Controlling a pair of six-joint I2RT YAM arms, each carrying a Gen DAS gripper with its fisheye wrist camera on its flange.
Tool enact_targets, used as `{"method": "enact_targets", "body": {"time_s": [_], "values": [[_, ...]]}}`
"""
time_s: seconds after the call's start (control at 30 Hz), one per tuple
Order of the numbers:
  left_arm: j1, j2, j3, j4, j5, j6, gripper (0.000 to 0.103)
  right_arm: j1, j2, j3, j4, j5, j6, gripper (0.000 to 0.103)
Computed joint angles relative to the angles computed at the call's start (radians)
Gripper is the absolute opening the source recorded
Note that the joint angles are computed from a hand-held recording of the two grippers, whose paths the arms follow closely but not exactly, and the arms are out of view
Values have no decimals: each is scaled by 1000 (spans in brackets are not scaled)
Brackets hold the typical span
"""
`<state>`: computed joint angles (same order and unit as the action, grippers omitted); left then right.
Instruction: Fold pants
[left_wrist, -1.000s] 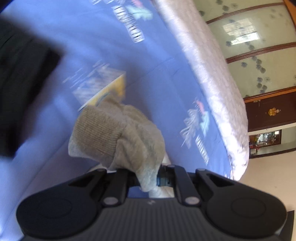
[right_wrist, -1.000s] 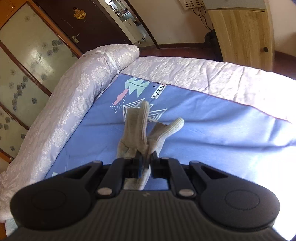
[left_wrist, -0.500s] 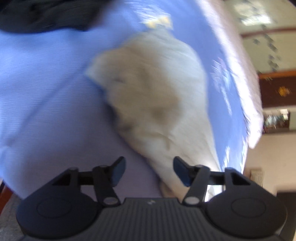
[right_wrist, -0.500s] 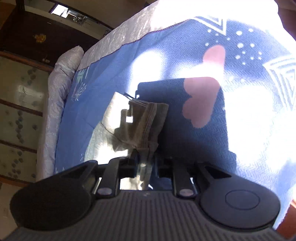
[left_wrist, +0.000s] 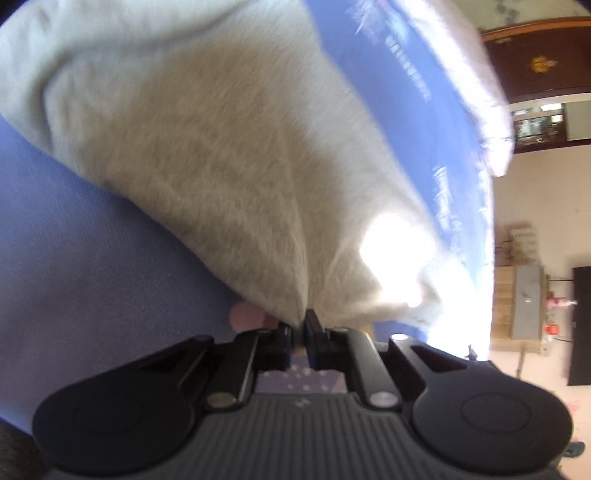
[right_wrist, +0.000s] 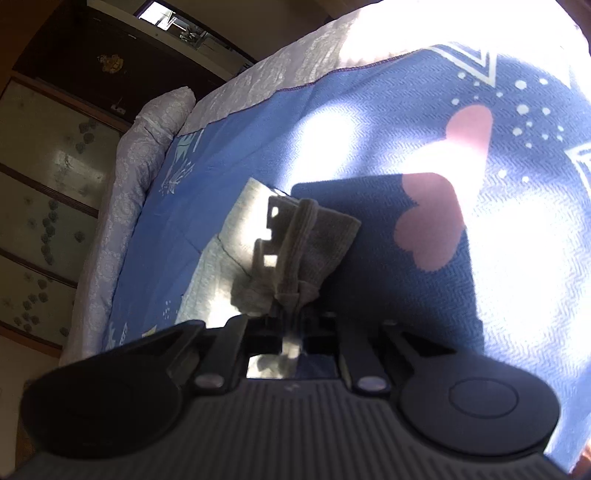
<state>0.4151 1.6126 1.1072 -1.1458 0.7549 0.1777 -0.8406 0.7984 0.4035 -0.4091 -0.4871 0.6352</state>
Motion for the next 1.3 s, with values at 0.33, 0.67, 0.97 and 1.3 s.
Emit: {"method": "enact_targets", "body": {"time_s": [0.33,0.67,0.97,1.3], "values": [[213,60,126,-258,30,232,39,274,-230,63,-97,252,15,9],[336,126,162,-410,87,425,45,1215,2,276,-13,717,-1,10],[336,129,102,-362,65,409,50,1570,611,346,198,892,-198,53],[35,75,154,-193,136,168,59,1558,189,170,115,876,-54,59]]}}
